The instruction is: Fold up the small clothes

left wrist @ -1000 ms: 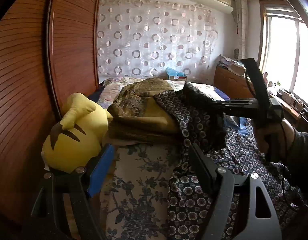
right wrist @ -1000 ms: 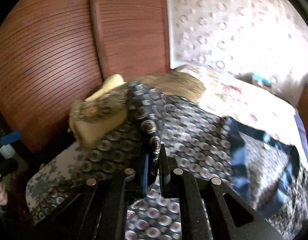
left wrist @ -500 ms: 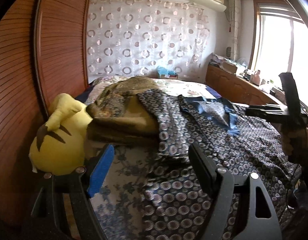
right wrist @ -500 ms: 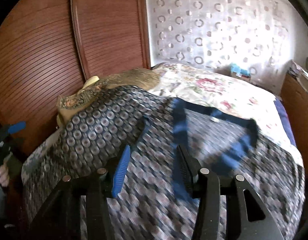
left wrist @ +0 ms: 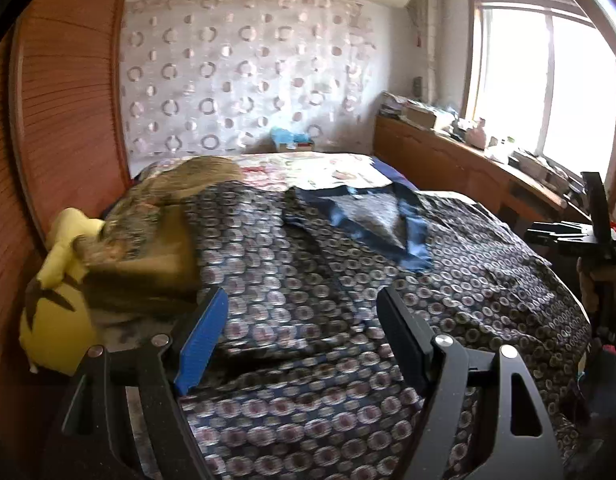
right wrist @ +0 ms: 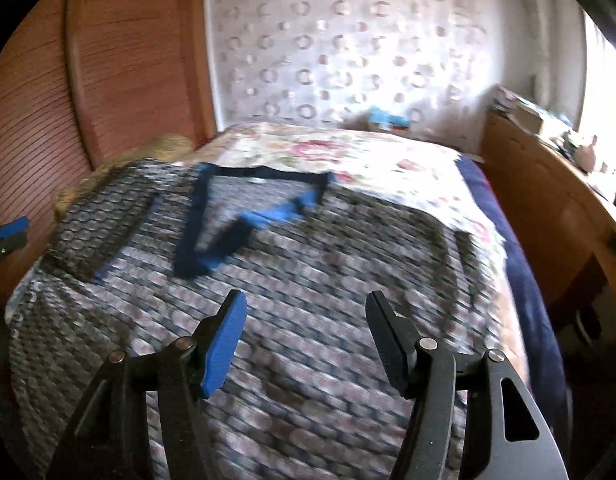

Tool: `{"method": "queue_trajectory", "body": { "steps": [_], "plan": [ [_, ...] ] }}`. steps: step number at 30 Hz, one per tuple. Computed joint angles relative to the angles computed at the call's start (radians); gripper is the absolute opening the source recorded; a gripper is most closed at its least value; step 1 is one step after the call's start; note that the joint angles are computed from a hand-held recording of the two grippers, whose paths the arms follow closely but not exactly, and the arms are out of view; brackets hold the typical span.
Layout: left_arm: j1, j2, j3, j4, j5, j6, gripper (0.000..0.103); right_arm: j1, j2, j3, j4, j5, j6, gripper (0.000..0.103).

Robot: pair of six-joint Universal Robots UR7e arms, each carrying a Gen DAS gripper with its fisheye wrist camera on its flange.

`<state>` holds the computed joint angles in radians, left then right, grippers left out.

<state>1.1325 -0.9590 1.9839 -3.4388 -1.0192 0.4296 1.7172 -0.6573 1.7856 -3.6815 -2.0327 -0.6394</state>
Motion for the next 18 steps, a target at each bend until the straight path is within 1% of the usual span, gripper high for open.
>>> {"method": "queue_trajectory", "body": {
  "steps": [5,10,12,17,18],
  "plan": [
    [-0.012,0.04,-0.035,0.052,-0.011,0.002,0.078,-0.031,-0.039,0.069,-0.059,-0.044,0.026,0.064],
    [-0.022,0.073,-0.06,0.098,-0.019,-0.003,0.077,-0.048,-0.057,0.097,-0.07,-0.095,0.076,0.064],
    [-0.026,0.081,-0.064,0.11,-0.02,-0.004,0.077,-0.047,-0.056,0.081,-0.041,-0.106,0.105,0.064],
    [-0.033,0.097,-0.069,0.138,-0.025,-0.016,0.077,-0.065,-0.085,0.109,-0.02,-0.097,0.166,0.064],
    [-0.034,0.103,-0.073,0.144,-0.025,-0.017,0.077,-0.066,-0.089,0.109,-0.004,-0.096,0.184,0.06]
  ]
}}
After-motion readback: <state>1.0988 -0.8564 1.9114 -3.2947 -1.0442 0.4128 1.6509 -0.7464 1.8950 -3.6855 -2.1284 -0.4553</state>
